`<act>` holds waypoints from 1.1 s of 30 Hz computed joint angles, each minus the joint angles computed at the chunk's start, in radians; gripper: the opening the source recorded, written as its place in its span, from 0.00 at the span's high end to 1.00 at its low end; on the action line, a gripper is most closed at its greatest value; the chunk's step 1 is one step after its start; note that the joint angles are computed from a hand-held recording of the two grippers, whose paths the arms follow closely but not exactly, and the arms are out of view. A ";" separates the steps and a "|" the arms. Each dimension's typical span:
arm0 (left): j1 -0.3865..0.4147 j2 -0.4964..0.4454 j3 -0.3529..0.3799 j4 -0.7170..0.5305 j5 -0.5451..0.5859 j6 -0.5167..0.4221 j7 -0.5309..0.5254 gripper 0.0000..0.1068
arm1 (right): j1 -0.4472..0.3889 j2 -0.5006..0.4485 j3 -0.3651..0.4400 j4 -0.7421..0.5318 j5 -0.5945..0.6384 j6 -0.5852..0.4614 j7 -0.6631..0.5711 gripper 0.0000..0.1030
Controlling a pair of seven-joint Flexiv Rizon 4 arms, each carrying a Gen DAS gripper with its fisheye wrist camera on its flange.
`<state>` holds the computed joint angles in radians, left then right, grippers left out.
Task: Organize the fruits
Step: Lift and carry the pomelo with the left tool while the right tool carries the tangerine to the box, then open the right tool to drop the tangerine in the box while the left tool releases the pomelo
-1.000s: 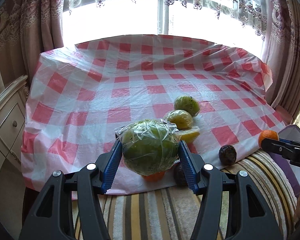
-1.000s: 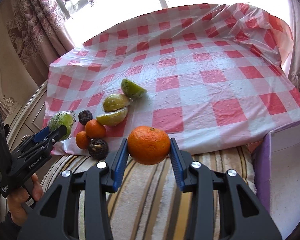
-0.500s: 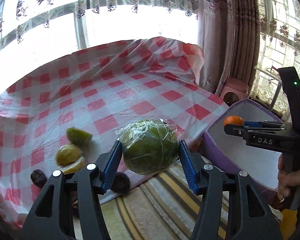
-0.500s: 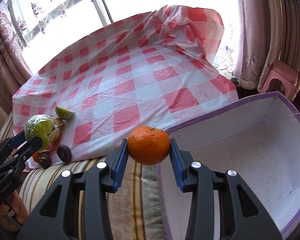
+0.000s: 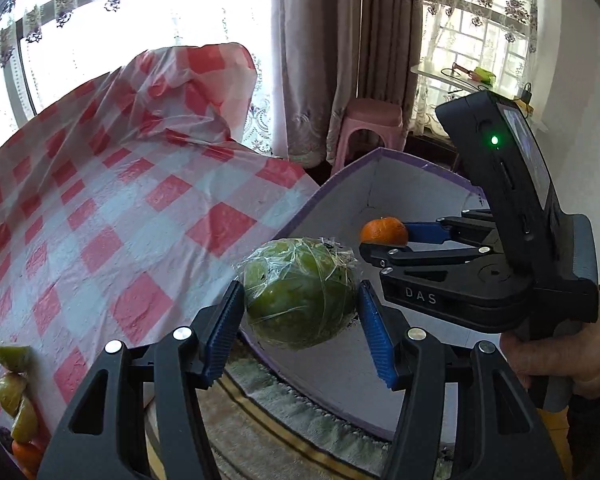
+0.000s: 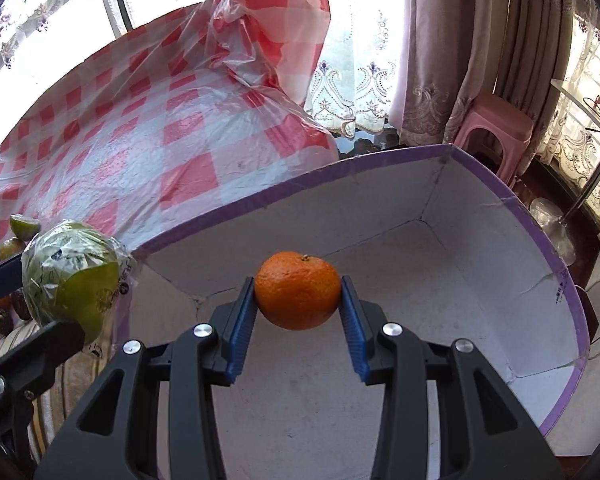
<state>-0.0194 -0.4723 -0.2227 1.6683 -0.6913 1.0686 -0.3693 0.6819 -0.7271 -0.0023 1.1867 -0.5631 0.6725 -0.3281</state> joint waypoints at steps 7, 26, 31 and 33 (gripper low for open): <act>-0.070 -0.078 0.046 -0.074 0.182 -0.052 -0.071 0.48 | -0.018 -0.012 -0.002 -0.029 0.013 -0.148 -0.046 0.60; -0.120 -0.177 0.107 -0.180 0.441 -0.107 -0.251 0.48 | -0.044 -0.209 0.039 -0.346 0.214 -0.416 -0.333 0.57; -0.119 -0.179 0.104 -0.189 0.451 -0.123 -0.262 0.48 | -0.035 -0.223 0.030 -0.371 0.221 -0.437 -0.347 0.50; -0.120 -0.182 0.106 -0.196 0.453 -0.137 -0.269 0.48 | -0.035 -0.226 0.028 -0.377 0.225 -0.437 -0.347 0.50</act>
<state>-0.1392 -0.6541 -0.1167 1.4719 -0.2380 0.9313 -0.6386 0.6473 -0.9530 0.0258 0.8098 -0.3385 0.2352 -0.6755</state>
